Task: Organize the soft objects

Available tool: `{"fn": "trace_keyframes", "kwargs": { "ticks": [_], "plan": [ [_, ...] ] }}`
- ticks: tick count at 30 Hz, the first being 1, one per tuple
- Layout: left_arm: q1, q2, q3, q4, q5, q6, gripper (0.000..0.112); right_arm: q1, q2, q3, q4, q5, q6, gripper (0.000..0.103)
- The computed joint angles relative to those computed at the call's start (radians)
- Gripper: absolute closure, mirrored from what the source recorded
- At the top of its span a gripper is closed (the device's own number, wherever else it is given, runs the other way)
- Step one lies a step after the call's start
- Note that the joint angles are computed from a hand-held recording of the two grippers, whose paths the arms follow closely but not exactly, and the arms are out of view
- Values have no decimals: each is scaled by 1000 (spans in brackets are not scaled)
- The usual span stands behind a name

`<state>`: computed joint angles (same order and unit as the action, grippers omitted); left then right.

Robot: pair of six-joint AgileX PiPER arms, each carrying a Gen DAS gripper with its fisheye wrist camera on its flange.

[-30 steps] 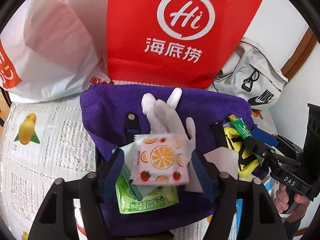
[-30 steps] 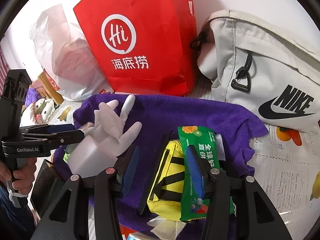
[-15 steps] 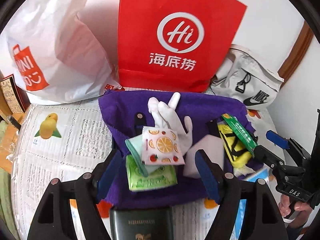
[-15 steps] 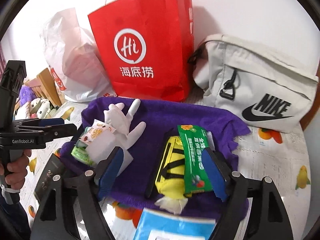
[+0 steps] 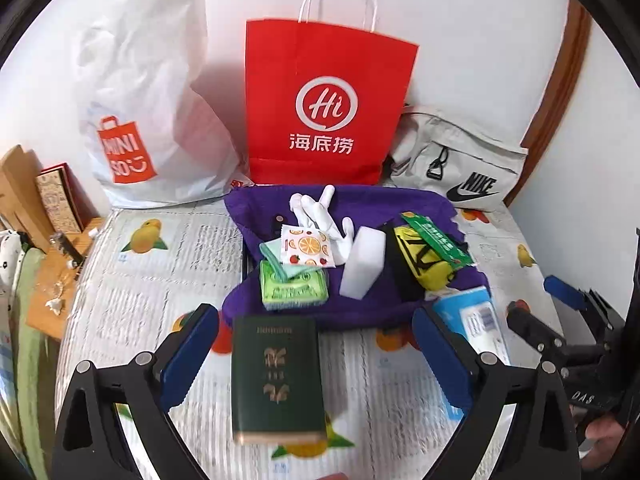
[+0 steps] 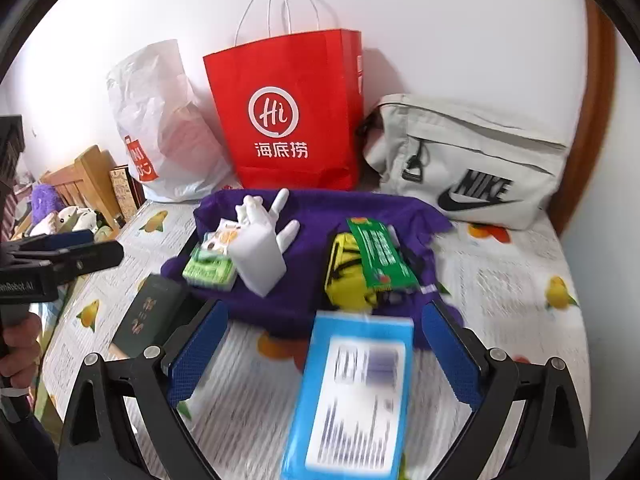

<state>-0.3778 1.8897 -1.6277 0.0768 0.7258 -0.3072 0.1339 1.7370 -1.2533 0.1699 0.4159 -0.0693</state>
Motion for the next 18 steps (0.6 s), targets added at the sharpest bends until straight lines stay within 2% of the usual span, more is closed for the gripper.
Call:
{"fn": "trace_keyframes", "kwargs": {
  "ticks": [6, 11, 16, 18],
  "plan": [
    [-77, -201, 216, 165, -30, -186, 14, 46, -204, 200, -122, -8, 195, 6],
    [-152, -359, 376, 271, -45, -333, 14, 129, -376, 331, -416, 10, 510, 2],
    [-264, -493, 501, 426, -12, -528, 14, 205, -505, 405, -545, 103, 695, 1],
    [-307, -525, 534, 483, 12, -596, 11, 248, -550, 433, -614, 128, 780, 0]
  ]
}}
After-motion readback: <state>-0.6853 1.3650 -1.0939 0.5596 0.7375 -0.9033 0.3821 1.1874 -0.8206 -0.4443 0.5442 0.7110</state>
